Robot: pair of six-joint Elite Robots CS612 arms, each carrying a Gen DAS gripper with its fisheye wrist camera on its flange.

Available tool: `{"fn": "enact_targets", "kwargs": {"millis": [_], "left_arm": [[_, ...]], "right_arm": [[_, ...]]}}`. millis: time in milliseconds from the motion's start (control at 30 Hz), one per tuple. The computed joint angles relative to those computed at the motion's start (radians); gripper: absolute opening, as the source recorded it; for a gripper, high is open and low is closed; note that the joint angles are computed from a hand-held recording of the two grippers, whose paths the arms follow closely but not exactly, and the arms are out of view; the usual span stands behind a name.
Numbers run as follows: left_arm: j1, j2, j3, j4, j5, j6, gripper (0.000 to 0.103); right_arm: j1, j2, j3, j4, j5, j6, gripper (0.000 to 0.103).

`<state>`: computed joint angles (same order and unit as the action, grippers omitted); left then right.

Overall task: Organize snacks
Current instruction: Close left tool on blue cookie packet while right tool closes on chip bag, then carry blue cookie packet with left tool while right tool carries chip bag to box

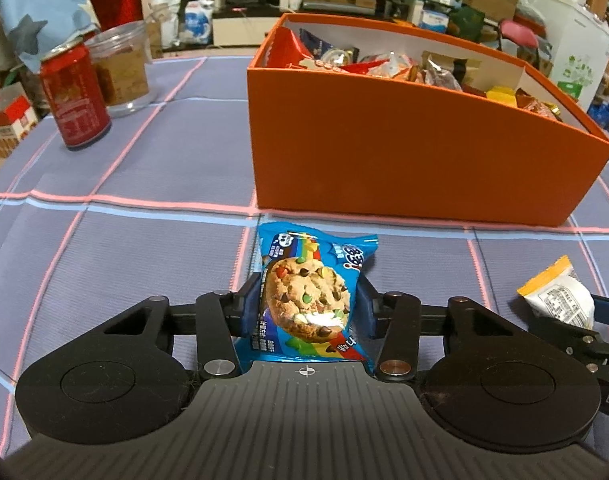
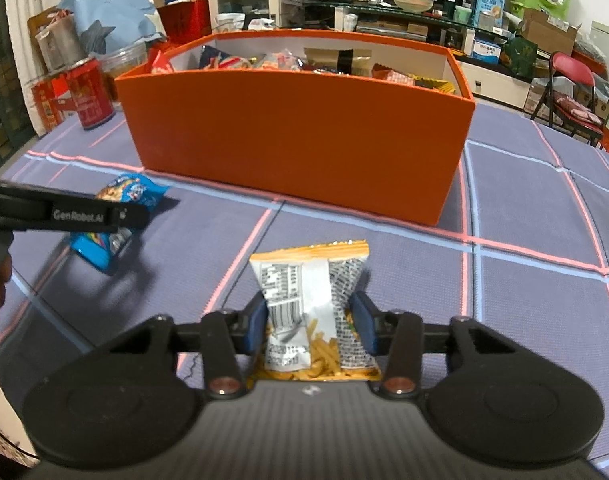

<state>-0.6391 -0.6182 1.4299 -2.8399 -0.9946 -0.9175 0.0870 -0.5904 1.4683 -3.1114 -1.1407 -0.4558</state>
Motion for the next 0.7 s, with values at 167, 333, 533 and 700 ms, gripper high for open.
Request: {"fn": "enact_targets", "kwargs": {"millis": [167,333,533,700], "left_arm": [[-0.005,-0.003,0.003,-0.019,0.016,0.016,0.019],[-0.01,-0.011,0.012,-0.043,0.028,0.028,0.019],[-0.023,-0.022,0.021,-0.069,0.078,0.041,0.019],[-0.035,-0.033,0.031,-0.108,0.113,0.061,0.019]], "right_arm": [[-0.004,-0.005,0.006,-0.005,0.02,0.001,0.04],[-0.002,-0.008,0.011,-0.029,0.01,-0.002,0.04],[-0.001,-0.012,0.007,-0.018,-0.013,0.011,0.04],[0.002,-0.027,0.02,-0.037,-0.029,0.031,0.04]]}}
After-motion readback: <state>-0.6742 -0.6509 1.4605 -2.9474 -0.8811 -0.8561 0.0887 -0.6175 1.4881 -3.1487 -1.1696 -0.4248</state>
